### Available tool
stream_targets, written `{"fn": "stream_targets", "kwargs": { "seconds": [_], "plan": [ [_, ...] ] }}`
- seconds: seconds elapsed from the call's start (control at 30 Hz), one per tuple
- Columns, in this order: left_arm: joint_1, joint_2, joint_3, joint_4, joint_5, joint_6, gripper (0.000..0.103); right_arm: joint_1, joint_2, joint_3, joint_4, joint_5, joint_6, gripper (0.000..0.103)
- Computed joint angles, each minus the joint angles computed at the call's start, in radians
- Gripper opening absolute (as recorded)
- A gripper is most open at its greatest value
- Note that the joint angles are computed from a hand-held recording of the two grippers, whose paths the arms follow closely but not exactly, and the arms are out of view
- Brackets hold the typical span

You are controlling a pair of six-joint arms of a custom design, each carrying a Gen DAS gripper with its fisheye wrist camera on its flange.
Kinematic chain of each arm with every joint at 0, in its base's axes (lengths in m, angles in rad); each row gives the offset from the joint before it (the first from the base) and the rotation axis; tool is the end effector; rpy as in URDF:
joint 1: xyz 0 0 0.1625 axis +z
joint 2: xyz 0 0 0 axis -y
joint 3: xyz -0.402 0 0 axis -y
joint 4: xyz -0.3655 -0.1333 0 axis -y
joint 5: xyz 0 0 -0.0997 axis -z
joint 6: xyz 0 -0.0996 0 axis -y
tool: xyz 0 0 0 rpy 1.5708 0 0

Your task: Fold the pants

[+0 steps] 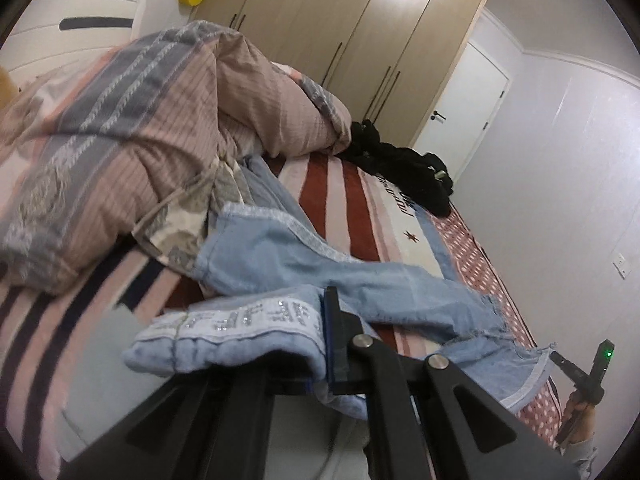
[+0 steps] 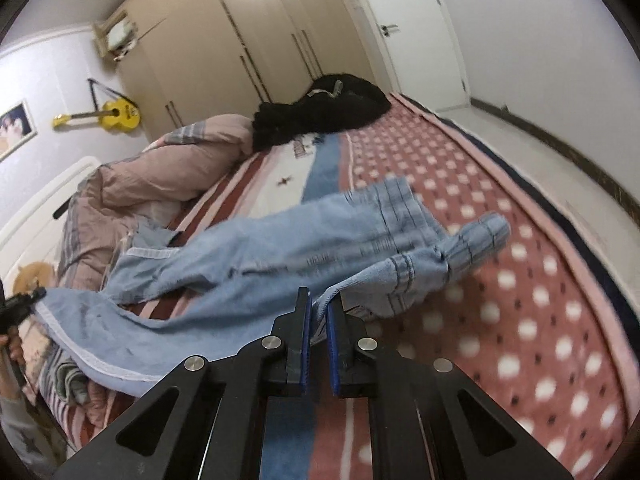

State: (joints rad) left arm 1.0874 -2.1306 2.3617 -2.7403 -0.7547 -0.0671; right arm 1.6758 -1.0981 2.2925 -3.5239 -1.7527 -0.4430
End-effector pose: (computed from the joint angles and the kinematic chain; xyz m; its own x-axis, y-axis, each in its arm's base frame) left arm 0.0632 -0.3226 0.4595 -0.8961 -0.2365 -0.3755 0.2151 0.5086 -0.8337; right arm 0.1626 -0.4425 0.1780 -0.8628 -0.2907 0.4135 -0.4936 0.6609 -0.5653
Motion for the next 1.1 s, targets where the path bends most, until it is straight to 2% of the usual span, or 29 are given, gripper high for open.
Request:
{"fn": "stream_targets", "kwargs": {
  "seconds": [0.1, 0.2, 0.3, 0.4, 0.6, 0.7, 0.77, 0.8, 0.83, 0.87, 0.9, 0.93, 1.03, 1.1],
  "plan": [
    [0.010, 0.065, -0.063, 0.004, 0.023, 0.033, 0.002, 0.031, 0.021, -0.079, 0.068, -0.028, 0.008, 0.002],
    [0.060, 0.155, -0.160, 0.019, -0.004, 0.032, 0.002, 0.057, 0.047, -0.172, 0.134, -0.046, 0.029, 0.002],
    [0.108, 0.265, -0.261, 0.028, 0.008, 0.045, 0.002, 0.082, 0.090, -0.287, 0.204, -0.064, 0.060, 0.002],
    [0.186, 0.383, -0.397, 0.125, -0.004, -0.015, 0.002, 0.110, 0.152, -0.412, 0.279, -0.105, 0.083, 0.002],
    [0.334, 0.630, -0.696, 0.423, -0.011, -0.153, 0.005, 0.161, 0.386, -0.745, 0.430, -0.299, 0.038, 0.002],
    [0.369, 0.707, -0.768, 0.460, 0.004, -0.164, 0.007, 0.157, 0.511, -0.899, 0.475, -0.399, 0.009, 0.002],
    [0.377, 0.742, -0.787, 0.458, 0.046, -0.166, 0.017, 0.150, 0.592, -0.992, 0.473, -0.450, -0.017, 0.002],
    [0.378, 0.763, -0.795, 0.451, 0.097, -0.165, 0.039, 0.147, 0.625, -1.025, 0.453, -0.475, -0.035, 0.002],
    [0.378, 0.779, -0.800, 0.430, 0.148, -0.164, 0.065, 0.143, 0.664, -1.065, 0.425, -0.500, -0.063, 0.002],
    [0.379, 0.789, -0.792, 0.367, 0.184, -0.140, 0.074, 0.136, 0.704, -1.112, 0.413, -0.523, -0.084, 0.002],
    [0.383, 0.792, -0.784, 0.307, 0.186, -0.112, 0.079, 0.128, 0.716, -1.128, 0.423, -0.517, -0.078, 0.002],
    [0.391, 0.787, -0.779, 0.265, 0.157, -0.092, 0.079, 0.118, 0.723, -1.133, 0.430, -0.505, -0.069, 0.002],
    [0.408, 0.755, -0.771, 0.279, 0.087, -0.099, 0.080, 0.100, 0.722, -1.104, 0.399, -0.470, -0.066, 0.004],
    [0.403, 0.722, -0.739, 0.273, 0.073, -0.053, 0.081, 0.094, 0.694, -1.059, 0.386, -0.439, -0.054, 0.023]
  ]
}}
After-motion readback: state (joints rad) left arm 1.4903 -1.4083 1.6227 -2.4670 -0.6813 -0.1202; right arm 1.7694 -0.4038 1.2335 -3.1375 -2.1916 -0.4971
